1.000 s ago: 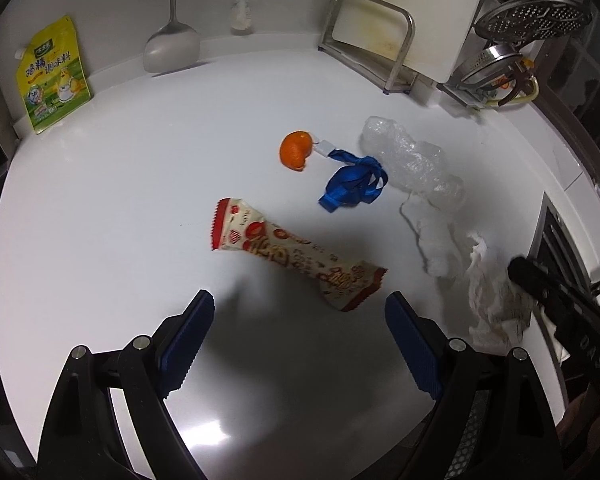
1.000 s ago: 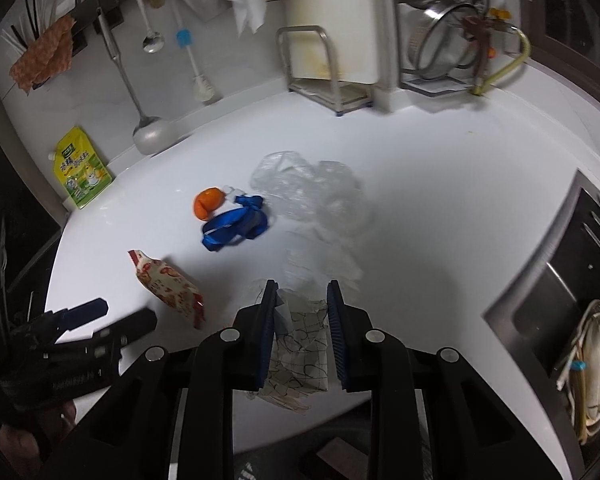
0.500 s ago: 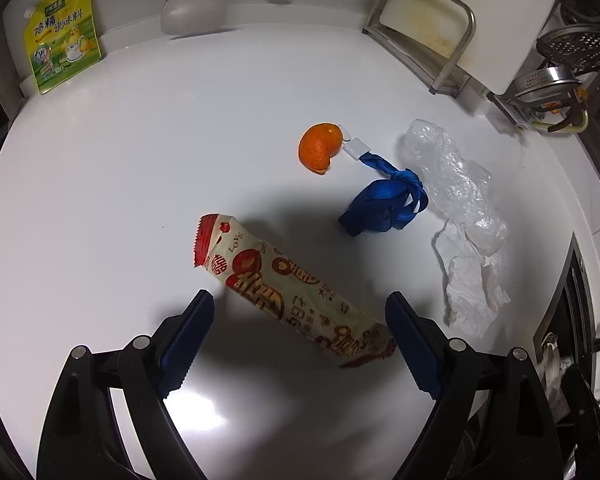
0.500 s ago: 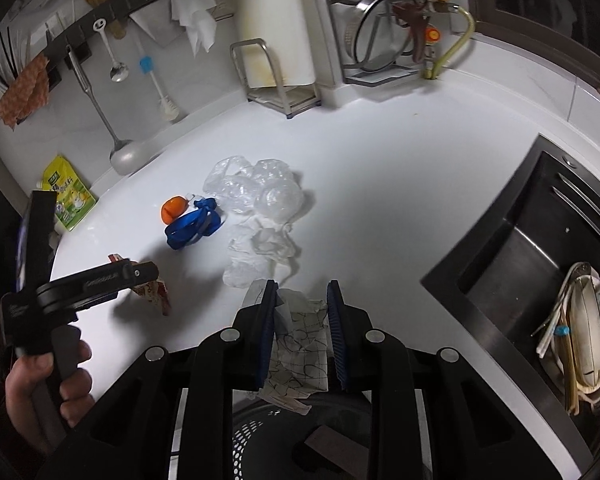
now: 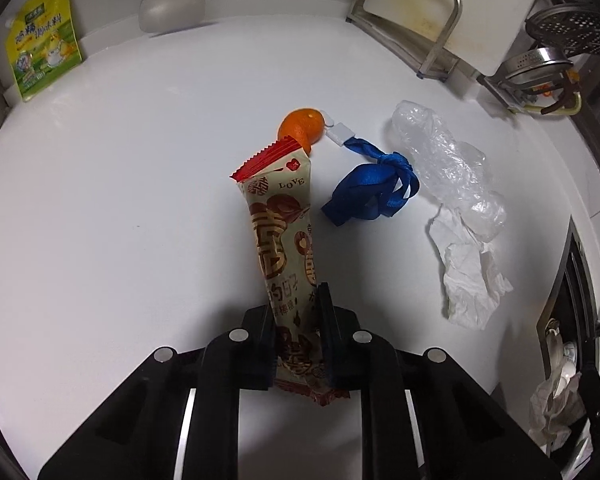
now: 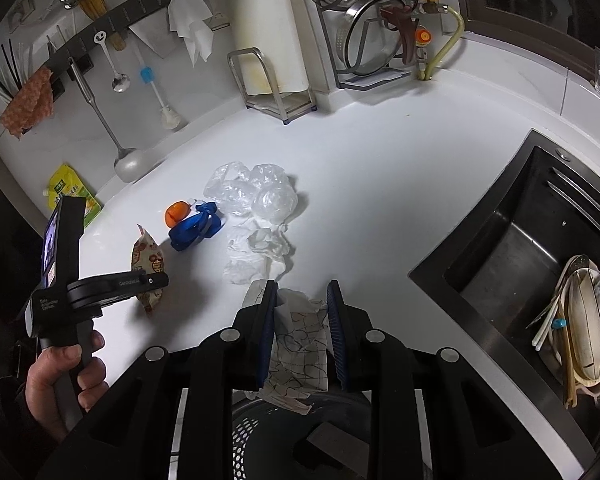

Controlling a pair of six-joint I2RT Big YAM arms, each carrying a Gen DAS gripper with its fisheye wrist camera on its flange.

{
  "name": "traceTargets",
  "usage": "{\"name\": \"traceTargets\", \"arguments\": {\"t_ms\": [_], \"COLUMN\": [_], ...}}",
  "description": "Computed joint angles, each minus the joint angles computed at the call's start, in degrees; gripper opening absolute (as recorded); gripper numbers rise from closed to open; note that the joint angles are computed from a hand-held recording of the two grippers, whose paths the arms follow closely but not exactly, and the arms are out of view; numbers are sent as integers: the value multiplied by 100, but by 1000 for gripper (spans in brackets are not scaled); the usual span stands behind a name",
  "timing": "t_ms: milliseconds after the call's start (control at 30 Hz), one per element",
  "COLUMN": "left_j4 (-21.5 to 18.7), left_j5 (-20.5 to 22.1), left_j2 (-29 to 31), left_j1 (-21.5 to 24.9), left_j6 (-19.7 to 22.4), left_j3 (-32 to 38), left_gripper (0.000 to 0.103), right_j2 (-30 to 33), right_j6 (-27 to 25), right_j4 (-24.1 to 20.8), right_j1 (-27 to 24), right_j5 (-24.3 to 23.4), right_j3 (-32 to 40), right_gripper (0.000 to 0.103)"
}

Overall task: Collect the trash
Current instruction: 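Carry the snack wrapper and white paper over the wastebasket with both tools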

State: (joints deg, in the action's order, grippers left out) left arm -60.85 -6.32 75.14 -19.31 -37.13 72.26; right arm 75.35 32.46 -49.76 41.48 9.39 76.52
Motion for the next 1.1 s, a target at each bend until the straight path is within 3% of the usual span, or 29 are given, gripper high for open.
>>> {"name": "traceTargets", "arguments": {"t_ms": [267,467,667,1100], "left_j4": [-317,-609,-864,-1633], "left_j5": [-507,-788,-966,-1551], "left_j2": [-516,-876,-1152,-1437], "left_j1": [-320,-713,-1095,-2036], "left_j6": [390,373,95,-920], "left_j3": [-48,0,-52,-16], "left_gripper": [17,17,17,17], "right_j2": [-91,-214,-318,-769], "right_j6": [-12,-186,-329,-750], "right_j4": [90,-15,-119,-249], "right_j1": [44,114,238,286], "right_j5": [-115,-245,-430,-780], "right_j3": [-61,-80,-103,-231], "right_gripper": [24,24,24,24]}}
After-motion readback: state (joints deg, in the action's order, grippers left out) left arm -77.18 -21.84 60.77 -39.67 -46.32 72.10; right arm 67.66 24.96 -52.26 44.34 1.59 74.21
